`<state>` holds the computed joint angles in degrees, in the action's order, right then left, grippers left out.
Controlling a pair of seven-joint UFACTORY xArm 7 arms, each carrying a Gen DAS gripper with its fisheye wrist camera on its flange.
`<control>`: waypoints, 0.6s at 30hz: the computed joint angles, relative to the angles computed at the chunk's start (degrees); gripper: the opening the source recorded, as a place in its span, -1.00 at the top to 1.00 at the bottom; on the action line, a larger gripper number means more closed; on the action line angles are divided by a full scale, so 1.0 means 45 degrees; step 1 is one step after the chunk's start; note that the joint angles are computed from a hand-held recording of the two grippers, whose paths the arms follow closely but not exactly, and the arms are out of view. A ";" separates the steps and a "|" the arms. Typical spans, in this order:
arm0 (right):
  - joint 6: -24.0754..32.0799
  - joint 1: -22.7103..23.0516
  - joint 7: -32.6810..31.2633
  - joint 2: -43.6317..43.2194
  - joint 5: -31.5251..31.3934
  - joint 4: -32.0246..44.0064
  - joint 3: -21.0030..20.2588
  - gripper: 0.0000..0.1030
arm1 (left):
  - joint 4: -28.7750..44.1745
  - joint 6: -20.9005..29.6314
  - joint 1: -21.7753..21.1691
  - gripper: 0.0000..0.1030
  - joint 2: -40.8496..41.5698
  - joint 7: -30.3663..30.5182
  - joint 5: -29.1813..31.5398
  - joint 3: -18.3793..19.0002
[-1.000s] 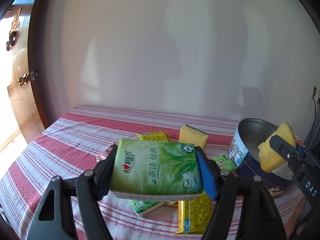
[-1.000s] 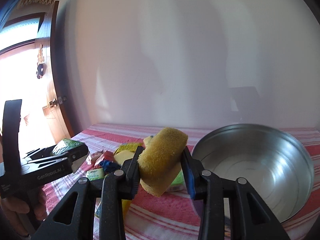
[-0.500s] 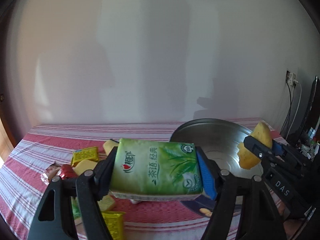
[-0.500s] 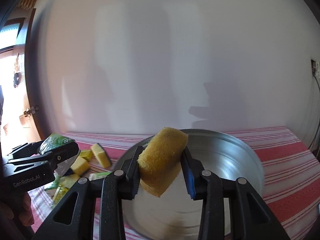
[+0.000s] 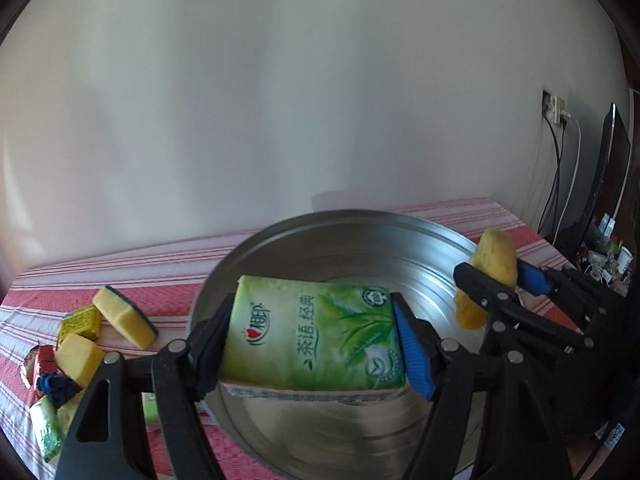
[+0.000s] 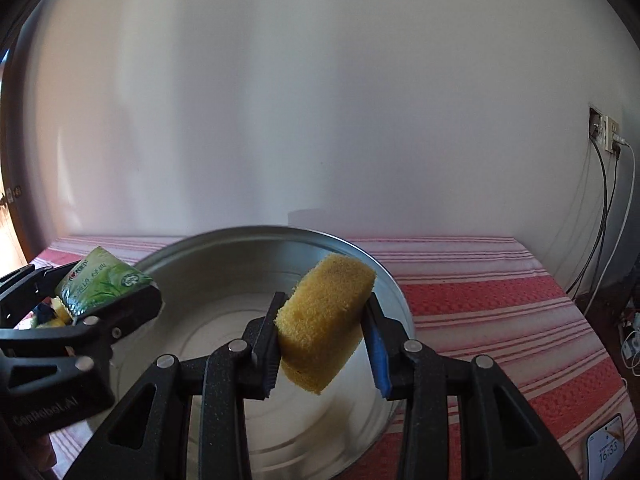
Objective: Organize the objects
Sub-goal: 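Carry the tissue pack and sponge in both tools over the tin, then open the left tool to drop the tissue pack while the right drops the sponge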
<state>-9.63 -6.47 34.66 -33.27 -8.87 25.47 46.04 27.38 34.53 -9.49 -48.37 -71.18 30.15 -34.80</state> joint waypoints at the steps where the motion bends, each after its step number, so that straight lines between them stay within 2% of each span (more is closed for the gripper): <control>1: -0.0208 -0.0104 0.0085 0.0212 -0.0297 0.0011 0.0007 0.23 | 0.0007 -0.0115 0.0052 -0.43 0.0150 -0.0050 0.0000 -0.0023; 2: -0.0495 -0.0742 -0.0363 0.0958 -0.0315 0.0241 0.0177 0.23 | 0.0103 -0.0153 0.0125 -0.42 0.0334 -0.0138 -0.0001 -0.0121; 3: -0.0460 -0.0909 -0.0541 0.1170 -0.0239 0.0323 0.0292 0.23 | 0.0395 -0.0274 0.0527 -0.42 0.0786 -0.0395 0.0168 -0.0448; 4: -0.0320 -0.1018 -0.0671 0.1335 -0.0163 0.0453 0.0381 0.23 | 0.0339 -0.0334 0.0518 -0.42 0.0859 -0.0468 0.0228 -0.0432; 7: -0.0046 -0.0675 -0.0943 0.1904 -0.0091 0.0629 0.0078 0.23 | 0.0217 -0.0399 0.0410 -0.42 0.1064 -0.0636 0.0307 -0.0311; 10: -0.0002 -0.1115 -0.0995 0.1851 -0.0043 0.0687 0.0615 0.23 | 0.0202 -0.0030 0.0274 -0.42 0.0924 -0.0764 0.0479 -0.0377; 18: 0.0100 -0.0990 -0.0962 0.1956 -0.0079 0.0739 0.0582 0.19 | 0.0265 0.0720 0.0014 -0.43 0.0851 -0.0982 0.0893 -0.0427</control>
<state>-9.18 -10.93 30.33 -24.46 -9.22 28.80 48.65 28.58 37.77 -9.43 -44.54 -75.60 34.17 -36.72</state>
